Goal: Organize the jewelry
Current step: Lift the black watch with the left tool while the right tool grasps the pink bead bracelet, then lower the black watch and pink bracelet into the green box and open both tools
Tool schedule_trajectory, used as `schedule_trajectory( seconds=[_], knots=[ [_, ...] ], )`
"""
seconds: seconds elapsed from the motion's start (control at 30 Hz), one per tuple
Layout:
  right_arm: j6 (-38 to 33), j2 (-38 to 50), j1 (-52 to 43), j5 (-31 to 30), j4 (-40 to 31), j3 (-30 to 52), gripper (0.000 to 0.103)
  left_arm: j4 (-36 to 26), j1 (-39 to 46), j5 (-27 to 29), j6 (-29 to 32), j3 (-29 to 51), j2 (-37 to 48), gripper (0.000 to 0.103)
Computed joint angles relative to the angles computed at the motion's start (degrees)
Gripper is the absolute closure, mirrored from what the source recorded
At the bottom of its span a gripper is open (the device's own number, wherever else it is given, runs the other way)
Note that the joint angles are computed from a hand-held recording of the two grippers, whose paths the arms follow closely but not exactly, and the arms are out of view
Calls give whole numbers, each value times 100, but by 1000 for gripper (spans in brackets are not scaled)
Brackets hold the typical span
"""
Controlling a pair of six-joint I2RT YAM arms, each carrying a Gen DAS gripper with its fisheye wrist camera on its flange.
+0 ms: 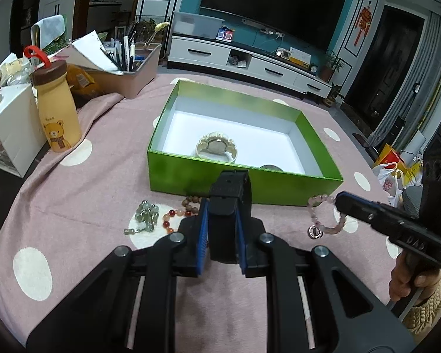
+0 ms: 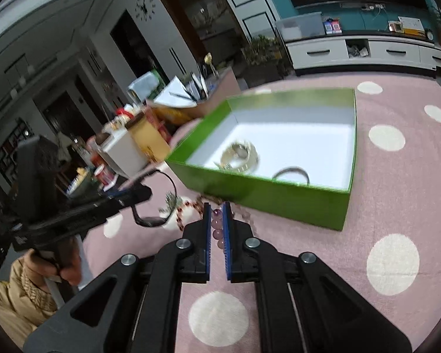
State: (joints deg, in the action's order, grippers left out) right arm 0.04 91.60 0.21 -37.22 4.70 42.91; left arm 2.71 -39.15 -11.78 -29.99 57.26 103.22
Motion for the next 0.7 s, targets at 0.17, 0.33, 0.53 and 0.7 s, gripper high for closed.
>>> schedule_trajectory(
  seconds=[0.17, 0.33, 0.53, 0.7],
  knots=[
    [17, -208, -98, -64, -57, 65, 96, -116, -10, -9, 98, 241, 30, 86],
    [51, -185, -232, -94, -78, 236, 96, -245, 1, 19, 244, 599, 166, 86],
    [145, -100, -400, -53, -7, 498, 96, -440, 21, 48, 402, 1201, 522, 86],
    [198, 128, -477, 49, -4, 792, 96, -679, 133, 160, 508, 1817, 949, 87]
  ],
)
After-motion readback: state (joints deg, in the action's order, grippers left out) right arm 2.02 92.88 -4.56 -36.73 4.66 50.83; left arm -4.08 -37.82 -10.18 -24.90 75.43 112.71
